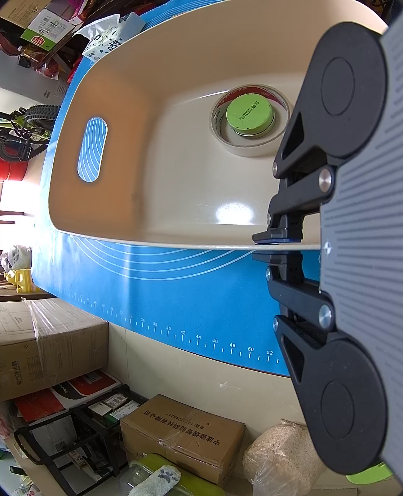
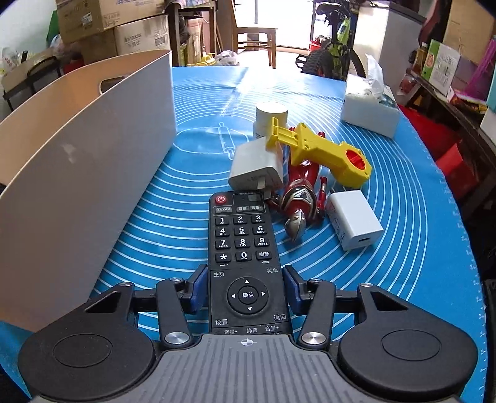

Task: Organize rigid objects
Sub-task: 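Move the right tool to the black remote and grasp its end, then lift the remote, lower it into the basket and open the right tool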

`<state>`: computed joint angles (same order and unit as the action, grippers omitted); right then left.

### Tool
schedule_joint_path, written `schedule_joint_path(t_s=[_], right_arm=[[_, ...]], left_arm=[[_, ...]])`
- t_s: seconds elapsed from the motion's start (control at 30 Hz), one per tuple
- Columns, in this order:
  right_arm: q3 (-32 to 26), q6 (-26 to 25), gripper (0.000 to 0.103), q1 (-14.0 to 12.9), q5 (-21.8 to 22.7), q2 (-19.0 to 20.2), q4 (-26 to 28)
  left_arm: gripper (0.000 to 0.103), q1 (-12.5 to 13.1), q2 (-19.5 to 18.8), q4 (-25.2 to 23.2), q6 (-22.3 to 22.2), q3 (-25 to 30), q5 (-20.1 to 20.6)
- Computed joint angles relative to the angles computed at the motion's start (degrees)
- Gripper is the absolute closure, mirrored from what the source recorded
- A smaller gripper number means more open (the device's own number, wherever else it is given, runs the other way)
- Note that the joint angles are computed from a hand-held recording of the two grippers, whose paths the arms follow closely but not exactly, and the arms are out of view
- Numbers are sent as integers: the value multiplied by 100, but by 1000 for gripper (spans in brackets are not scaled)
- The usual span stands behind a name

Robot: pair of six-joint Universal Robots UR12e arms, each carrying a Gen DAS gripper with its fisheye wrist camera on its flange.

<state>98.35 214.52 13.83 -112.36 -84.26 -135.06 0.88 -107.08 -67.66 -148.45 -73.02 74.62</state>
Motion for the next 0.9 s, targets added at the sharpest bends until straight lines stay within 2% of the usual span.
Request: schedule_joint_path(t_s=[0.13,0.9], right_arm=[[80,93,48,-35,159,-66,-173],[41,-74,49,79,-83,-171,-668]], left_arm=[[95,2,-2,1,3,2,3],[95,6,-6,-2,1,5,-5]])
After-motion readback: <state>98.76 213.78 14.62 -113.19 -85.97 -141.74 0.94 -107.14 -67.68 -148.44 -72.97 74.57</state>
